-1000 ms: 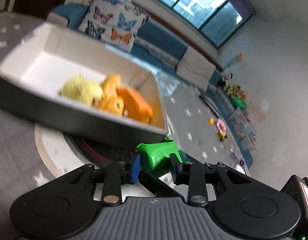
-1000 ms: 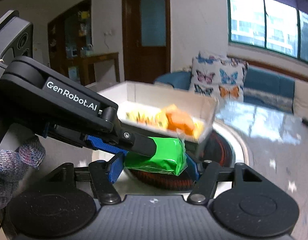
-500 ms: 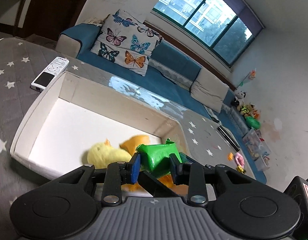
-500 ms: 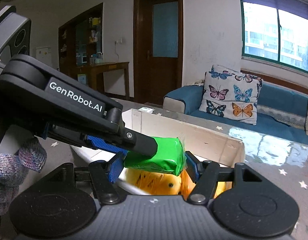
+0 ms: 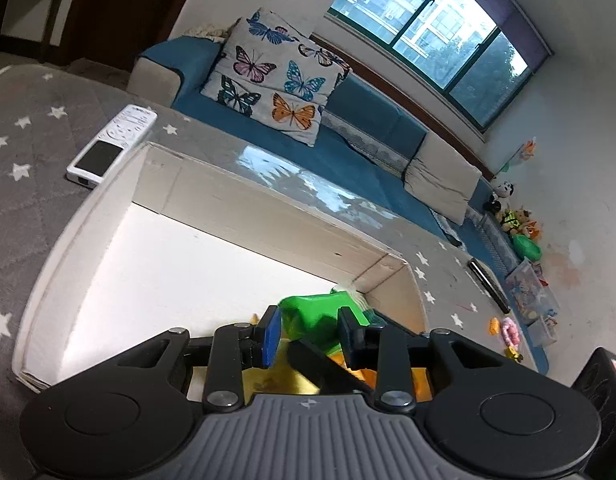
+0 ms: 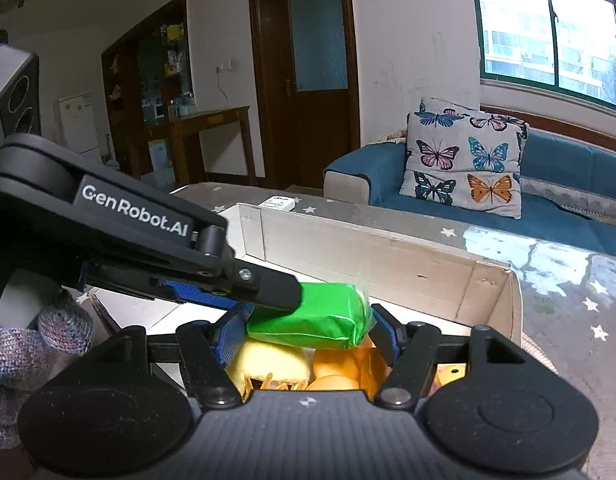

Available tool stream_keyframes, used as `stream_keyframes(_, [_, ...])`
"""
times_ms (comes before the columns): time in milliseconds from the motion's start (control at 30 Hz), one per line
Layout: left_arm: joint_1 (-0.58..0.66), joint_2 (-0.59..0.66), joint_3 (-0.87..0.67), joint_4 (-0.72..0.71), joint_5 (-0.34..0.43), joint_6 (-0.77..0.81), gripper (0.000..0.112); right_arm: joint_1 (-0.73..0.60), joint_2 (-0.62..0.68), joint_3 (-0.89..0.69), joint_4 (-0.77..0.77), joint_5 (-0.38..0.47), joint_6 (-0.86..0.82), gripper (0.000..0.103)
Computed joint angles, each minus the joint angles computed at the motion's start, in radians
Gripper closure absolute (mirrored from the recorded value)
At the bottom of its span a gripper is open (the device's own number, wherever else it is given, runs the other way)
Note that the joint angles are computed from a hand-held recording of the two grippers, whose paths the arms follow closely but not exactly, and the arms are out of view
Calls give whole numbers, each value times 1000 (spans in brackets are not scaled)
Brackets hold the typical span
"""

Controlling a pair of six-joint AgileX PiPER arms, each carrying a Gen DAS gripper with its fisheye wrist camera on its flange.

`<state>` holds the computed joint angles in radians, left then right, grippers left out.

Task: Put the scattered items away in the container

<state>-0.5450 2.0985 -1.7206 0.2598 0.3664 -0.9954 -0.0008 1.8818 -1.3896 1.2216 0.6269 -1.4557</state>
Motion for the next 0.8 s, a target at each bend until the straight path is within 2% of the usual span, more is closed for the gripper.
stream_keyframes(200, [-31,-61,80,189,2,-166,79,-11,-30,21,-3,9,-16,36])
stream_keyframes(400, [-95,-136,180,431,23,-379,79,-31,-114,116,14,20,-97,33])
stream_keyframes(600, [-188,-199,288,664,69,-614,78,-76,-232,251,41,67,-184,31])
stream_keyframes(800, [-290,-225,352,802,157,-774,78,-132,-354,409,55,103,-263,26])
